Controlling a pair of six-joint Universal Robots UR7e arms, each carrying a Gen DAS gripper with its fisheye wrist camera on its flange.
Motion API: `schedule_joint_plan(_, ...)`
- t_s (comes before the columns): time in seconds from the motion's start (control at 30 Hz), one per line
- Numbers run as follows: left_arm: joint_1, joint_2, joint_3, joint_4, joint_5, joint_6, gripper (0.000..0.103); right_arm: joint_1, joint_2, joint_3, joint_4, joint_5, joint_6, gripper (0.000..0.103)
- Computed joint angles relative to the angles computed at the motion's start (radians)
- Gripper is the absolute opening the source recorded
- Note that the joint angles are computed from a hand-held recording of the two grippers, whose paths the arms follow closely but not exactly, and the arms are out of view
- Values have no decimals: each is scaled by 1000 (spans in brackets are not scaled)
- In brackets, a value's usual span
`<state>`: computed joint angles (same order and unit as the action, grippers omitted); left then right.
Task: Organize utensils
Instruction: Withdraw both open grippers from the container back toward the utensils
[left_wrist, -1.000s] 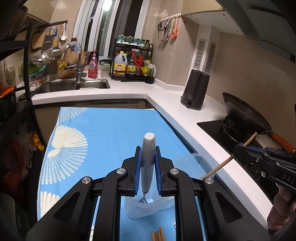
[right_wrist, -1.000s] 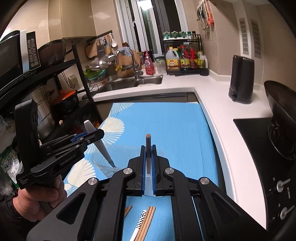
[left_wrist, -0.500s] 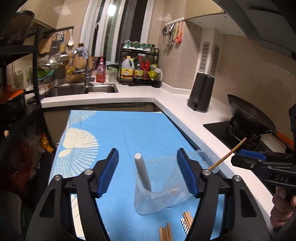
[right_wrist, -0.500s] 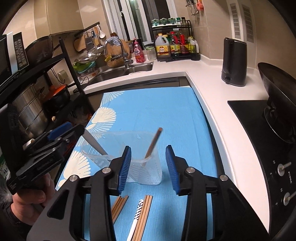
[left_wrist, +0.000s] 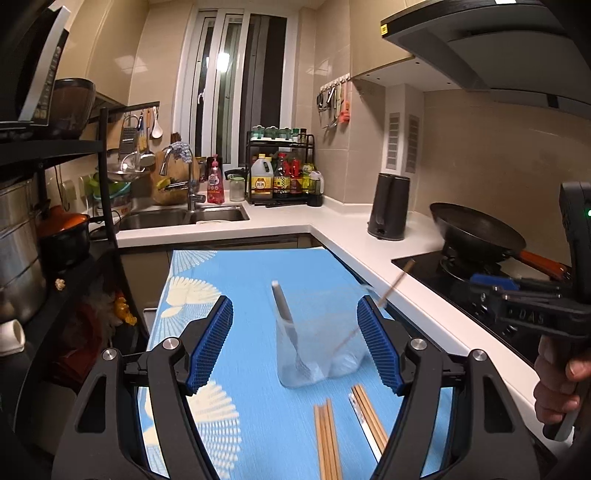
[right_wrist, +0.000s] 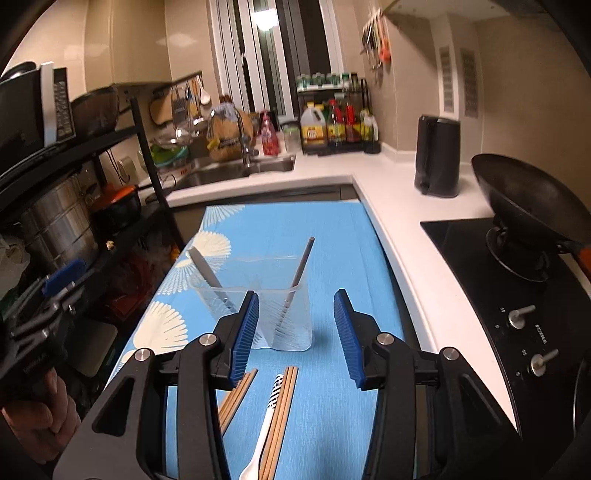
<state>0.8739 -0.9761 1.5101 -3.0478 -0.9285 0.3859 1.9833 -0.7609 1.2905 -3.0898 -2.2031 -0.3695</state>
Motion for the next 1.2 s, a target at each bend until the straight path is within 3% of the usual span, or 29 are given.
schedule_joint_plan(0.23, -25, -105, 229, -87, 16, -19, 68, 42, -33, 234, -383, -14, -90, 43)
schedule_joint_plan(0.53, -30, -131, 429, -252, 65, -46, 68, 32, 5, 448, -683, 4, -123, 42)
schedule_joint_plan(0.6, -21, -132, 454, -255, 63, -62, 68, 24, 16, 483, -717, 7, -140, 42)
schedule_joint_plan(0.7, 1, -154, 459, -153, 7, -137, 64, 12, 27, 520, -756, 1, -161, 42)
schedule_joint_plan(0.9, 2, -137, 471, -175, 31, -95, 62, -12, 22, 553, -736, -24, -120, 42)
schedule_joint_plan(1.1, 17, -139, 466, -122, 20, -132, 36, -28, 19, 569, -705, -29, -88, 41)
schedule_joint_plan(1.17, 23, -142, 463, -112, 20, -145, 24, -34, 16, 575, -702, -24, -85, 33)
schedule_joint_plan(1.2, 28, -144, 459, -101, 16, -155, 23, -39, 13, 579, -691, -24, -73, 30)
